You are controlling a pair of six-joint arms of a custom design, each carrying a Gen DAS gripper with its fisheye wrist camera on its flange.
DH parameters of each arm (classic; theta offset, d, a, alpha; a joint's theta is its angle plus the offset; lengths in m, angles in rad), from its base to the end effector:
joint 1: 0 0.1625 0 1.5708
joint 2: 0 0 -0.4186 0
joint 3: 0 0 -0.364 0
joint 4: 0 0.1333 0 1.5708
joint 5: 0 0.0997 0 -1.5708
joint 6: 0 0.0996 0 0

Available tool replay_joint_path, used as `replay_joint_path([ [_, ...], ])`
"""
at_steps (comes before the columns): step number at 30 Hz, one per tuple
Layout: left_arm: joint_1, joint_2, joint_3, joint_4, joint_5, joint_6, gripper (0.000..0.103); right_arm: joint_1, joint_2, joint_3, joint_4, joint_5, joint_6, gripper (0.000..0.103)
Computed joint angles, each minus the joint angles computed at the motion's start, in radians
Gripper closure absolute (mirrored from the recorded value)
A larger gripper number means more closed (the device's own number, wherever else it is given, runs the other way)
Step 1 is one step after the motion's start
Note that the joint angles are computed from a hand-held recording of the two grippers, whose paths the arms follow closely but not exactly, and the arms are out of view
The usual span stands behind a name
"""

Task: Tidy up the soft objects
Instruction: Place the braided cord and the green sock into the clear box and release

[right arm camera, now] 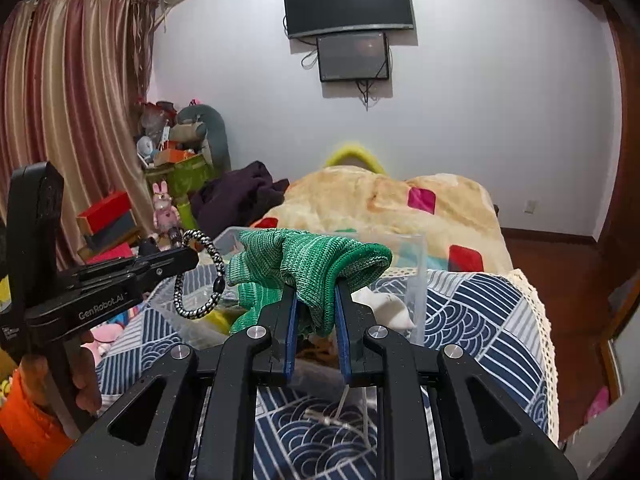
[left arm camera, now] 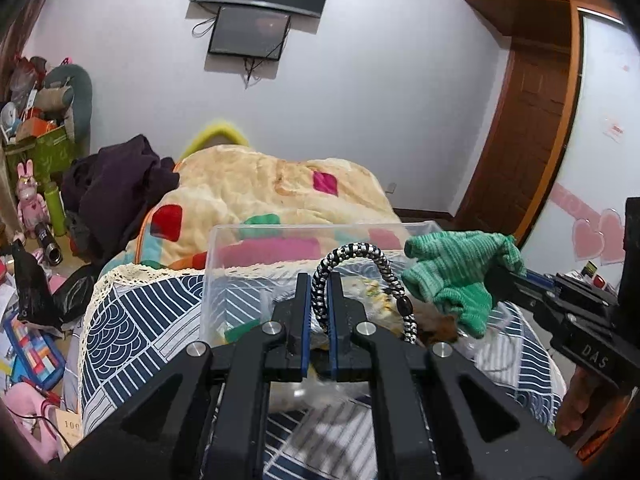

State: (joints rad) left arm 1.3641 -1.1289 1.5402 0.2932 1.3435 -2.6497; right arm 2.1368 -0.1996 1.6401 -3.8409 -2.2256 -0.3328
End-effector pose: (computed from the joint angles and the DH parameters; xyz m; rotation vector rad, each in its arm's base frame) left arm 0.0453 -0.5429 0.2566 0.7535 2.4658 -1.1368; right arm 0.3740 -0.4533 -0.0952 0.7079 -2.2809 1.1264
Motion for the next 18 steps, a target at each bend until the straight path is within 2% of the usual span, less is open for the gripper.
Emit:
replay_joint_path([
  [4,0.017,0.048,-0.055,0.022,-0.014,-0.008,0.097,-0.018,0.015,-0.028,0.061,0.005,0.005,0.088],
  [7,0.018,0.088,-0.085,0.026,-0.051,0.012,0.097,-0.031,0.027,-0.047,0.104,0.002,0.008,0.088],
  [15,0.021,0.110,-0.075,0.016,-0.083,0.045,0.096,-0.032,0.034,-0.052,0.139,-0.018,-0.015,0.087],
  [17,0.020,0.103,-0.069,0.024,-0.085,0.045,0.093,-0.025,0.036,-0.052,0.136,-0.038,-0.023,0.085],
  [18,0.019,0.098,-0.064,0.025,-0.087,0.043,0.087,-0.021,0.032,-0.046,0.140,-0.042,-0.019,0.084],
])
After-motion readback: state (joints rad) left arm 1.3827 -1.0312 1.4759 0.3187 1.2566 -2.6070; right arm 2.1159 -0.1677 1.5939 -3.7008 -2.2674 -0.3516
